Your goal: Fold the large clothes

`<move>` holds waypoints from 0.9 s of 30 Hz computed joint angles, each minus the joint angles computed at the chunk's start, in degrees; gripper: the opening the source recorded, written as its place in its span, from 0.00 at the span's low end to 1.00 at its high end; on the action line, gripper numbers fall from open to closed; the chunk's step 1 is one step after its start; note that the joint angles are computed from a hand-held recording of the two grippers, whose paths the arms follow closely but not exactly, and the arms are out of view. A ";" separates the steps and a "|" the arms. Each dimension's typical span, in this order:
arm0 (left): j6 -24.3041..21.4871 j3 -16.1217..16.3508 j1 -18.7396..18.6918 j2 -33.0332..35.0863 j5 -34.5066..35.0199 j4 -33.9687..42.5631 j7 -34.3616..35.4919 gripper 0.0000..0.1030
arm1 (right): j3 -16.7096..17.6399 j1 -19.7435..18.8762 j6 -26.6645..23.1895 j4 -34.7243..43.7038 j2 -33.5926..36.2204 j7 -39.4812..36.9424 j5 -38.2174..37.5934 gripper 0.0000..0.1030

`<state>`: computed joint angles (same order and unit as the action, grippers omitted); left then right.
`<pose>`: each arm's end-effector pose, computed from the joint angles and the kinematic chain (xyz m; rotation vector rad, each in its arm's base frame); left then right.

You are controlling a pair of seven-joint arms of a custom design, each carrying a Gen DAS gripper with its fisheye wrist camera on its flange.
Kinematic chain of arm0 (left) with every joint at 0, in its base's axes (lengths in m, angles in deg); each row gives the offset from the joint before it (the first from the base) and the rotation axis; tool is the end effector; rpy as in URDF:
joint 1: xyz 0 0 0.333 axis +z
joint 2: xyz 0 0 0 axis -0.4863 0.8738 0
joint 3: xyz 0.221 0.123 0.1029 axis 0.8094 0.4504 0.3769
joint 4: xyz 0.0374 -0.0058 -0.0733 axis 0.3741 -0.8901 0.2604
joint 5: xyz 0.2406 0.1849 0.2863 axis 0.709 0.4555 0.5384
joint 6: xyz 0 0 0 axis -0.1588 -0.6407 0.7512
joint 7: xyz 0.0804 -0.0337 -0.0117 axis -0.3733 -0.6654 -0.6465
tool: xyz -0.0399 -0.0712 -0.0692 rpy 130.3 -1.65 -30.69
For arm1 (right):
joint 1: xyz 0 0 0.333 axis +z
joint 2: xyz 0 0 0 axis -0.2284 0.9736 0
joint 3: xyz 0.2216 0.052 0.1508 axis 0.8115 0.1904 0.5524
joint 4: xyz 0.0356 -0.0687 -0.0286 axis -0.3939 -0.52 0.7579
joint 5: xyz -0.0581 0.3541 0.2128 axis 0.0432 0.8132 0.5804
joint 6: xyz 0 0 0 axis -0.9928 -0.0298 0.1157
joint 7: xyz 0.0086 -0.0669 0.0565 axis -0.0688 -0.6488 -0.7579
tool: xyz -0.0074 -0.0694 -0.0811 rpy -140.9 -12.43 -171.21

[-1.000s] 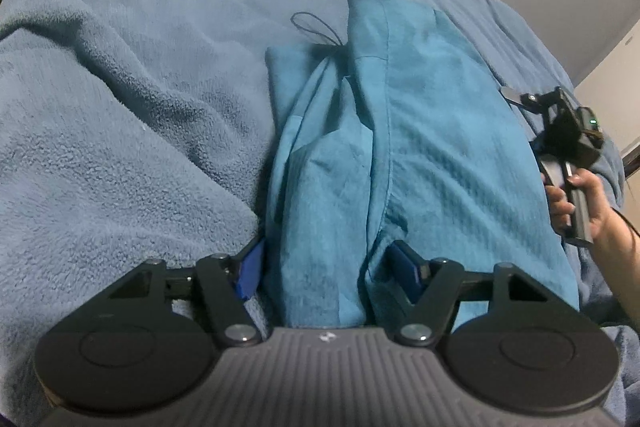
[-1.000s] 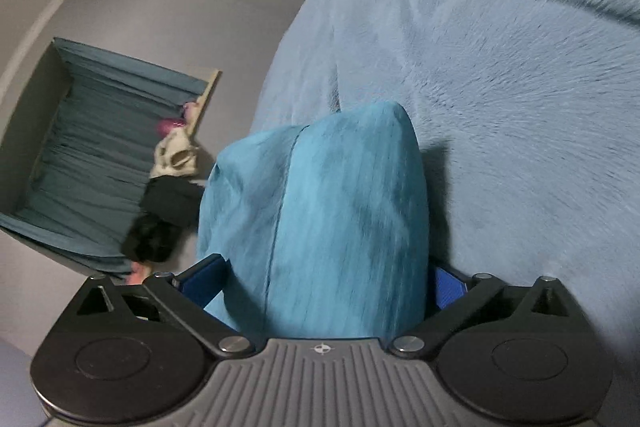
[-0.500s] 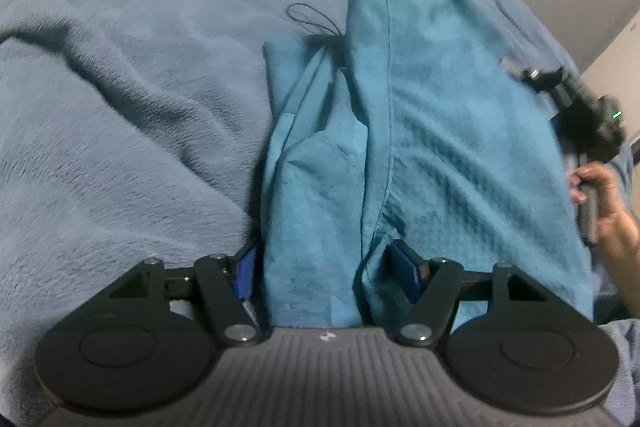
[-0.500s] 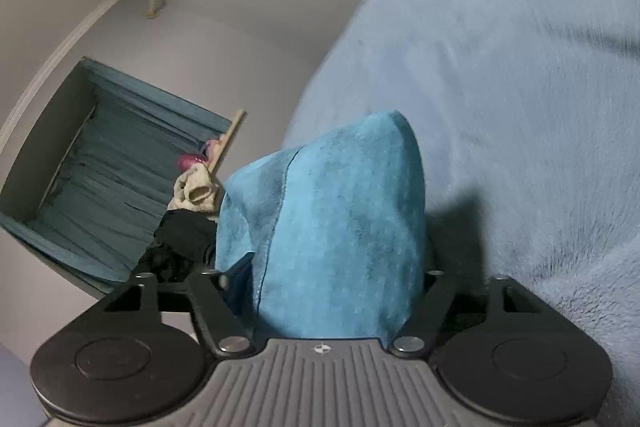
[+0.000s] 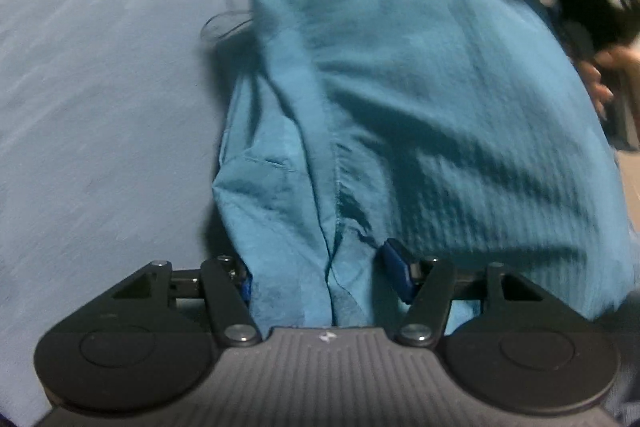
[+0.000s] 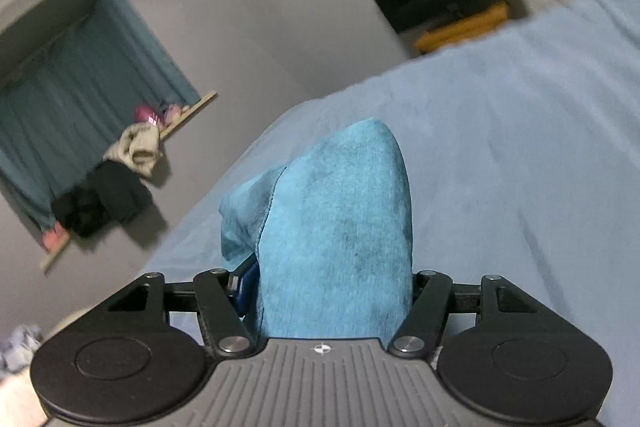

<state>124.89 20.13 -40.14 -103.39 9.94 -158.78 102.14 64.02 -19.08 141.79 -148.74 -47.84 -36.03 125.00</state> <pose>0.4491 -0.0456 0.4856 -1.8220 2.0642 -1.1106 0.6692 -0.0563 0.5829 -1.5321 1.3012 -0.1126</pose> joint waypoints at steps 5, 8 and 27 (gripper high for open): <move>6.30 1.61 -3.38 3.27 -5.32 0.93 2.80 0.55 | 0.25 1.05 0.67 20.25 13.95 9.05 -12.97 0.82; 6.93 3.70 -5.01 3.25 -9.03 0.97 6.73 0.55 | -3.44 5.78 8.69 20.15 15.57 21.00 -28.00 0.91; 14.21 0.51 -2.01 -0.65 -0.31 -5.69 2.30 0.55 | -0.70 7.20 37.17 -44.19 -29.96 -3.26 -14.23 0.84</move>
